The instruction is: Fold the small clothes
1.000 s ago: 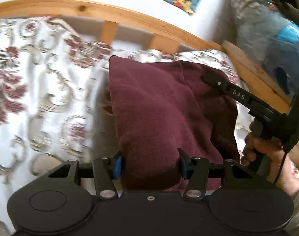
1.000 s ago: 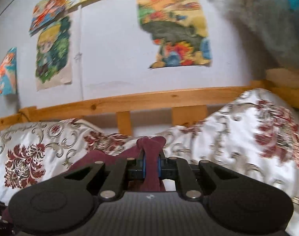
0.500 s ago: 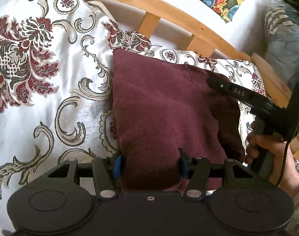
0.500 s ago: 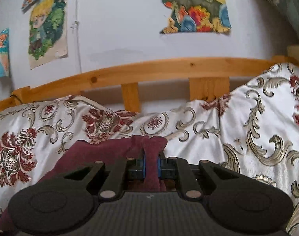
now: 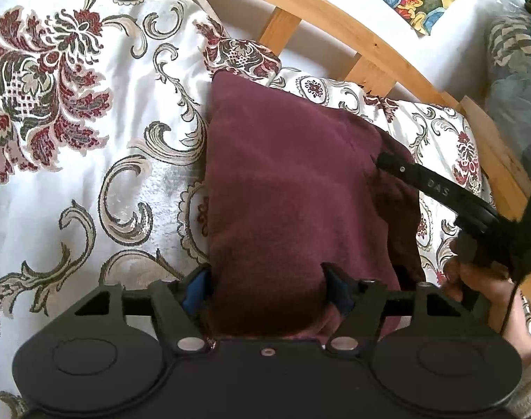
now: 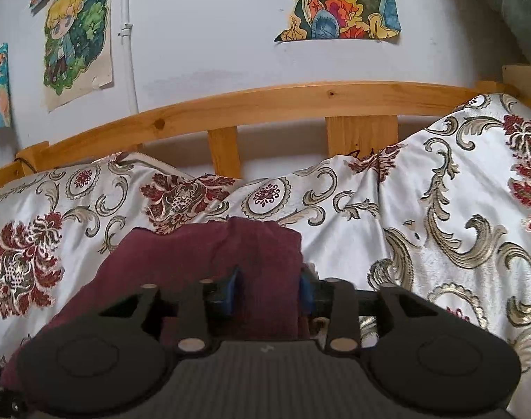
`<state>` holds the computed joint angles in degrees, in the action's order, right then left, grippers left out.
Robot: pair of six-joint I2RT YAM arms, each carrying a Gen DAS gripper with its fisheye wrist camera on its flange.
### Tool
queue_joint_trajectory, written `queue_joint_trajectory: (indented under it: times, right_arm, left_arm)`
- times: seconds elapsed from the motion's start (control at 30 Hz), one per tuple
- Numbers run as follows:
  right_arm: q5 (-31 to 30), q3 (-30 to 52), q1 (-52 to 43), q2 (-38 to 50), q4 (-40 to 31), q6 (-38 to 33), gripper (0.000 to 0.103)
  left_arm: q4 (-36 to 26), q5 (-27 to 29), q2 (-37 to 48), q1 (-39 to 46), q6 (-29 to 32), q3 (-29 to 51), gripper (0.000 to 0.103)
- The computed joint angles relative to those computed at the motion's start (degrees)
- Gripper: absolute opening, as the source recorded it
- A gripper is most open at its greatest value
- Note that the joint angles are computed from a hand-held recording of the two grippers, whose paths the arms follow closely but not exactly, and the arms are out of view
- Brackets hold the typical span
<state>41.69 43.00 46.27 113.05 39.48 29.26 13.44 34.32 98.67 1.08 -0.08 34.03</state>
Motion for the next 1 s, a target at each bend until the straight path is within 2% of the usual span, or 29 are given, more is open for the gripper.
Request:
queue_joint_trajectory:
  times: [0.13,0.27,0.37,0.47,0.57,0.77,1.0]
  right_arm:
    - [2.3,-1.3,2.5,-2.4,-2.7,-0.1,0.067]
    - [4.1,-3.5,5.0,-5.1,-4.0,0.9,0.087]
    - [4.9,-5.7,7.0,-8.3,-5.1,3.0,0.094]
    - [8.4,-7.6,9.9,-11.3,-7.6,5.1,0.101]
    - [11.7,-9.1,12.8,-14.5,-11.1,8.2,0.103]
    - [17.9,-11.8,19.0,-21.1,-15.7,15.1,0.103]
    - [28.4,-8.8,28.2,-25.7,-26.8,21.9,0.103]
  left_arm:
    - [-0.7,-1.3,-2.4,-0.2,0.1,-1.1,0.089]
    - [-3.3,-1.6,-4.7,-0.1,0.0,-1.4,0.095]
    - [-5.8,-2.1,-7.2,-0.2,0.0,-1.6,0.100]
    - [-7.5,-2.8,-10.9,-0.2,0.4,-2.8,0.102]
    - [-11.1,-3.3,-15.4,-0.1,2.2,-3.6,0.102]
    - [-22.6,-2.9,-28.2,1.6,8.3,-4.0,0.102]
    - [-31.7,0.0,-44.2,6.1,11.3,-4.9,0.102]
